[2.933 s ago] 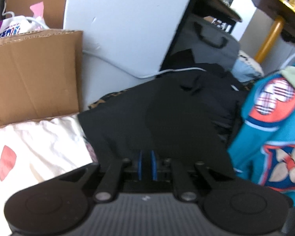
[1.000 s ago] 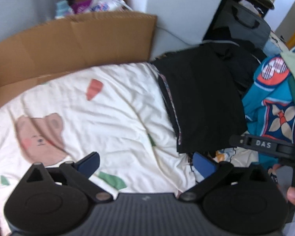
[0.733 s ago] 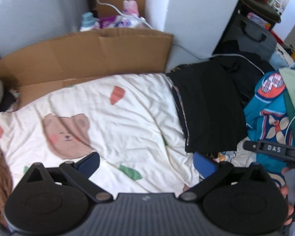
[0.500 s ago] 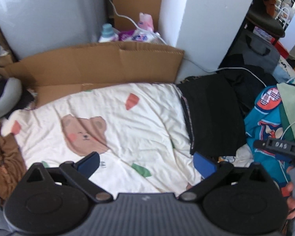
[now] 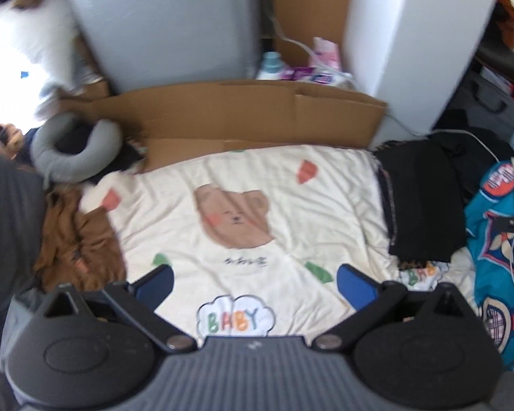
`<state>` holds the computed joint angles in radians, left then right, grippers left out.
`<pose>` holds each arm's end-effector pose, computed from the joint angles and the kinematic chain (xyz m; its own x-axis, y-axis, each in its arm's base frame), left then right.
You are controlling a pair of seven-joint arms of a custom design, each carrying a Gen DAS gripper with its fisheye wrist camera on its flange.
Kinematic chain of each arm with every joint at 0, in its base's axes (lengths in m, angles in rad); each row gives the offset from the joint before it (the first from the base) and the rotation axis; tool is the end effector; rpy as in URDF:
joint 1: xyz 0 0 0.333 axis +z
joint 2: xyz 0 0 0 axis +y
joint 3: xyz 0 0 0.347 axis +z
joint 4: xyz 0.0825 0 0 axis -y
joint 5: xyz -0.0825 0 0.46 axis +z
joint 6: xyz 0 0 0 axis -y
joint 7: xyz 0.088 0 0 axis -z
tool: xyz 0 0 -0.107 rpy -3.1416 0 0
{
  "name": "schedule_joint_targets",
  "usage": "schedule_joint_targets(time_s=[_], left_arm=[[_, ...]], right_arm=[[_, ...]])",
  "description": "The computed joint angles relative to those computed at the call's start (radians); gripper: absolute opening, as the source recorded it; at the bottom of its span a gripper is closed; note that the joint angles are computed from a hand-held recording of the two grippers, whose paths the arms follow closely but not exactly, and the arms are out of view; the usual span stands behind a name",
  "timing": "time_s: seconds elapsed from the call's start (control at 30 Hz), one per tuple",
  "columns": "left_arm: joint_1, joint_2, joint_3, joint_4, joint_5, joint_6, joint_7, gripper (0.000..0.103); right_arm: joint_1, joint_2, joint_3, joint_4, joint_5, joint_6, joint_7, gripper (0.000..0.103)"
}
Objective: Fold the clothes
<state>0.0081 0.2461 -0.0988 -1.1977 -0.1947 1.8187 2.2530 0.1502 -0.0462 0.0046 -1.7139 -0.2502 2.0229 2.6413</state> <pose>0.7274 -0.0705 0.7248 -0.6732 -0.7370 -0.0607 -0.6540 0.6316 -0.4163 0.6465 0.0865 0.6531 -0.7140 -0.6779 -0.1749 -0.5876 0.7161 -0.3767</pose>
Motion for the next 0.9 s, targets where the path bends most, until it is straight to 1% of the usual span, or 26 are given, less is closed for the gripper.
schedule_joint_targets(time_s=[0.1,0.2,0.3,0.4,0.7,0.9], left_arm=[[0.030,0.005,0.013,0.025,-0.033,0.001,-0.012,0.102],[0.055,0.024,0.023,0.067,-0.045,-0.017,-0.034,0.102],[0.078,0.027,0.031,0.081,-0.045,-0.008,-0.034,0.102],[0.100,0.033,0.037,0.097,-0.047,-0.022,-0.038,0.102],[0.166,-0.005,0.063,0.035,-0.065,-0.014,-0.048,0.102],[0.196,-0.039,0.072,-0.012,-0.094,0.008,-0.069,0.102]], right_arm=[[0.010,0.008,0.010,0.030,-0.004,-0.019,-0.016,0.101],[0.024,0.018,0.020,0.064,-0.013,-0.040,-0.030,0.101],[0.039,0.027,0.029,0.094,-0.015,-0.053,-0.044,0.101],[0.053,0.029,0.037,0.109,-0.036,-0.056,-0.024,0.101],[0.096,0.071,0.056,0.187,-0.056,-0.097,-0.029,0.101],[0.121,0.071,0.067,0.208,-0.072,-0.095,-0.082,0.101]])
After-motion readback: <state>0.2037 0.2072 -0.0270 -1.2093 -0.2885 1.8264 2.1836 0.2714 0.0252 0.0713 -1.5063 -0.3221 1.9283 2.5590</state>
